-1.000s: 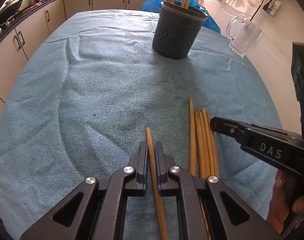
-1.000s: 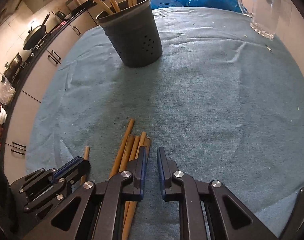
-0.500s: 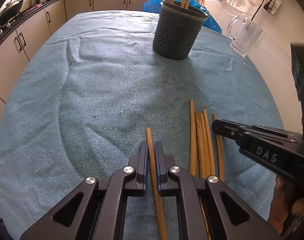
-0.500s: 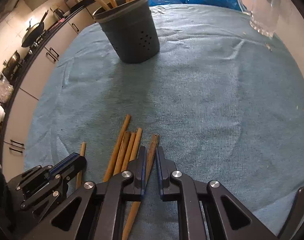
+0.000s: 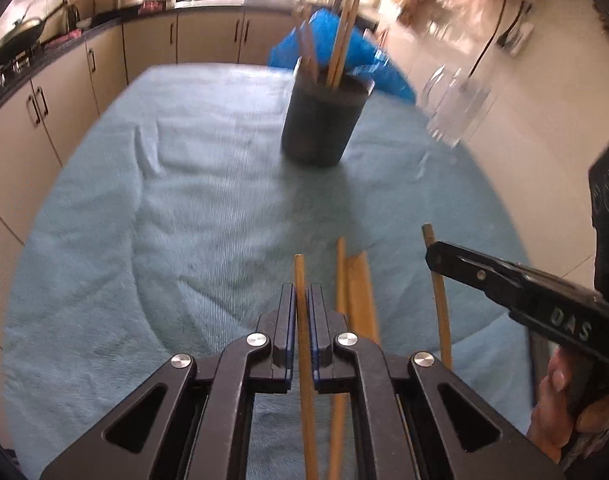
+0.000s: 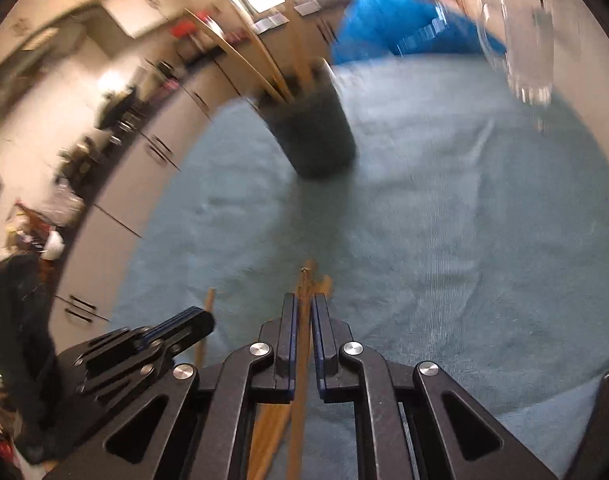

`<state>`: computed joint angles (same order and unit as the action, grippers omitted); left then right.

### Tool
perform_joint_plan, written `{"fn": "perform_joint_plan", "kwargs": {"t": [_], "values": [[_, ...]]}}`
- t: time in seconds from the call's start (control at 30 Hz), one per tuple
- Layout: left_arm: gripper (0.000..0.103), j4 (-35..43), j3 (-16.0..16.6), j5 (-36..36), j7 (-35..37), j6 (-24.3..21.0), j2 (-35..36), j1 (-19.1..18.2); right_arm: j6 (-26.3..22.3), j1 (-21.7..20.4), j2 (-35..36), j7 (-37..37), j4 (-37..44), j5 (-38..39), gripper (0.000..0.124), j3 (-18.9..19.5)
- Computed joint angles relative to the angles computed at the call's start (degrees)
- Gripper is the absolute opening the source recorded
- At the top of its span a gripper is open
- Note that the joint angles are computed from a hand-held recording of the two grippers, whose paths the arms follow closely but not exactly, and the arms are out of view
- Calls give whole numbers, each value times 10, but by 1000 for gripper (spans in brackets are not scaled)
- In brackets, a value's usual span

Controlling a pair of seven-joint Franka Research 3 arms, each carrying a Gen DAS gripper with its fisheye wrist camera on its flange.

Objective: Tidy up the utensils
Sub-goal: 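Lift the left tool's chopstick toward the holder while the right tool carries its own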

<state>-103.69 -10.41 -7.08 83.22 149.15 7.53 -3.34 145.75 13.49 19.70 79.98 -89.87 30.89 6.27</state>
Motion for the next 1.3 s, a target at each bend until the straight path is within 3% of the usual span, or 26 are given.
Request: {"fn": "perform_joint_plan", "kwargs": {"t": [0.13, 0.27, 0.47, 0.73, 1.3], "values": [[5, -21, -2, -22, 22, 36, -41, -1, 80, -19, -74, -128, -77, 108, 7, 32], [5, -43, 5, -32, 36, 66, -75, -9, 131, -10, -129, -238, -125, 211, 7, 37], [5, -60, 19, -43, 53, 94, -106, -25, 192, 28, -172, -322, -157, 279, 7, 21], [5, -69, 29, -34, 47, 107, -120, -34, 216, 50, -185, -337, -172, 297, 7, 4], [5, -69, 32, -24, 41, 110, -123, -39, 221, 55, -192, -359, -177, 323, 7, -4]]}}
